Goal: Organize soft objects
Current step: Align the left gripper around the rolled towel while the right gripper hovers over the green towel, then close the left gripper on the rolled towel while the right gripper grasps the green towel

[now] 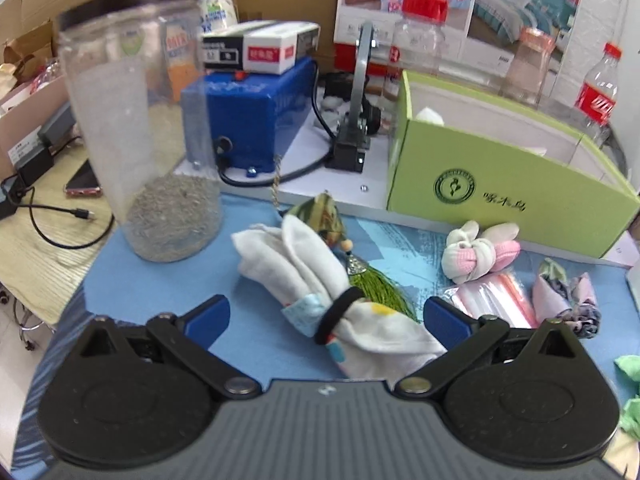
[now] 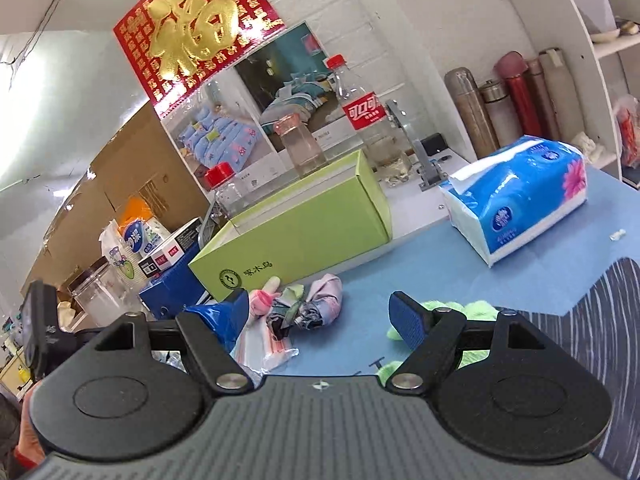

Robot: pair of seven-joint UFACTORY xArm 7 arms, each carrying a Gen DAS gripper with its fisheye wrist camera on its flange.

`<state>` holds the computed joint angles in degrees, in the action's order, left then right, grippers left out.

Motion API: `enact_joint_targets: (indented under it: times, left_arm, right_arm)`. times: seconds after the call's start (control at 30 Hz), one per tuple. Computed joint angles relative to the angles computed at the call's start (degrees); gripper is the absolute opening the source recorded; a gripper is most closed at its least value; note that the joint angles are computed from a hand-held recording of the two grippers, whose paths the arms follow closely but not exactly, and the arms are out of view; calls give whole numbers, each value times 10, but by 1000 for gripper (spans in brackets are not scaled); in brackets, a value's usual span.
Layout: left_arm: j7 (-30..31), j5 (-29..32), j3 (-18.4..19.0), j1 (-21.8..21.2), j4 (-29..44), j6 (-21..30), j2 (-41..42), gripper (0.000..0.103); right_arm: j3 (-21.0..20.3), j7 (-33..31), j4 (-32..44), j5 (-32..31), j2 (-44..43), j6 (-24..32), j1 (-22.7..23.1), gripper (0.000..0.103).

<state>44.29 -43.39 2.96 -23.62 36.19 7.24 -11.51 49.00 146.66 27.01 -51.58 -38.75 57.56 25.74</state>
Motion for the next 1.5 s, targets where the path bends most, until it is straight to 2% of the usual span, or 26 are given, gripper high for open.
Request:
enact_joint_targets:
  times: [0.07,0.13,0.23,0.4,0.53,0.67,0.73,0.8,0.83,0.9,0.97,1.0,1.03,1.1,1.13,1.23,1.4,1.5]
  left_arm:
    - [-51,52,-28,23,2,-4,19,103]
    - [-65,74,-32,30,1,-2,25,103]
    - [-36,69,-14,30,-7,12,17,103]
    - [15,68,23,59,-14,66,-10,103]
    - [16,89,20,92,-24,45,-17,103]
    - [23,91,33,102,-28,55,-34,102]
    - [33,76,43,89,-36,45,-52,103]
    - [68,28,73,49,-34,62,-67,103]
    - [72,20,73,45,-31,72,-68,103]
    - [62,5,57,32,-29,54,-54,103]
    - [-17,60,-5,68,-35,7,-27,103]
    - [-46,89,-23,77,-40,-16,-14,103]
    - [-69,120,-34,87,-42,-19,-6,103]
    - [-67,131,-16,72,-46,-10,0,102]
    - [-46,105,8,49,-50,-15,-4,102]
    - [-28,108,32,52,-49,13,-17,102]
    - [-19,142,41,90,-51,20,-27,102]
    - [15,105,67,69,-41,35,-30,102]
  right_arm:
    - [-5,2,-5,12,0,4,13,63]
    - [-8,7,-8,19,0,7,20,63]
    - [-9,19,-14,13,-4,8,24,64]
    - [-16,24,-15,-12,-4,-4,17,64]
    - [-15,38,-6,-32,10,-12,6,64]
    - [-13,44,6,-44,23,-13,6,64]
    - [-12,38,14,-43,31,-2,10,64]
    - [-12,35,19,-43,34,8,14,64]
    - [-13,36,20,-41,35,12,17,64]
    - [-16,37,20,-39,35,19,25,64]
    - [-16,35,21,-35,35,29,32,64]
    - [-17,33,21,-31,34,34,37,64]
    - [-17,31,21,-26,33,39,43,64]
    - [-16,28,19,-15,28,52,54,64]
    - [-15,27,18,-8,25,59,59,64]
    - [-11,41,9,7,14,75,67,64]
    - [-13,59,-1,-2,16,56,65,65]
    - [-19,53,3,-6,28,49,64,65]
